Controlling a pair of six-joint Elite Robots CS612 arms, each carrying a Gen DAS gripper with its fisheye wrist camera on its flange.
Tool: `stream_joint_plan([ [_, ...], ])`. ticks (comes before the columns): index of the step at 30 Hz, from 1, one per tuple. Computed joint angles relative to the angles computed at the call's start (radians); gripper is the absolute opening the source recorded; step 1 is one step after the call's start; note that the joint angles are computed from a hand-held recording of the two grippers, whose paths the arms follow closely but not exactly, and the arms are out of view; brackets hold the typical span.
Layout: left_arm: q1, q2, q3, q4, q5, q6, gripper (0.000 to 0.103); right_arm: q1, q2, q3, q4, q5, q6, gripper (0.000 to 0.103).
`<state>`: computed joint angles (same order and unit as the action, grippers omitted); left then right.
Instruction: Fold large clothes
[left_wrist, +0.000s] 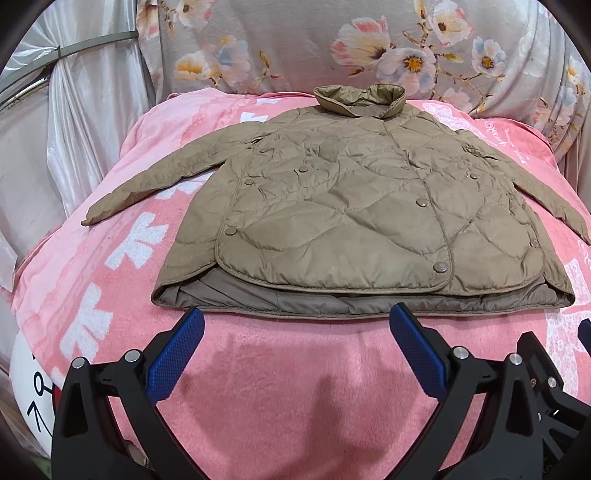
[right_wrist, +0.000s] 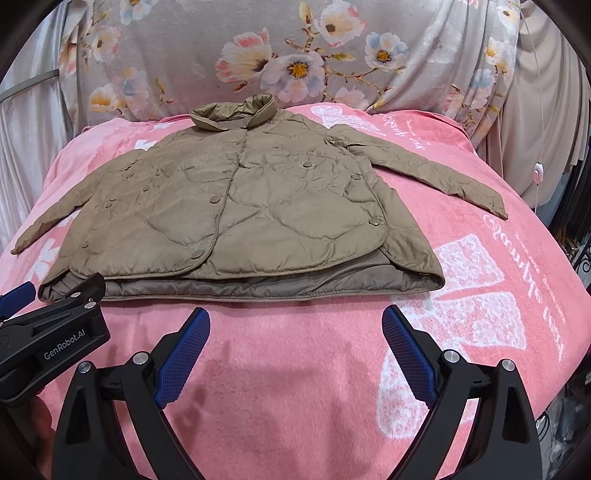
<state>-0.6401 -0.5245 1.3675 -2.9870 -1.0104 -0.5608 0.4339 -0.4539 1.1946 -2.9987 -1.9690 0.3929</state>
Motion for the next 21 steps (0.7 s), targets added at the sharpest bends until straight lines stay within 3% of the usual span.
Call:
stream_joint_plan([
  [21, -0.003, -0.004, 0.006, 0.001, -0.002, -0.004, 0.098, 0.000, -0.002, 0.005, -0.003, -0.001, -0.002, 0.092],
])
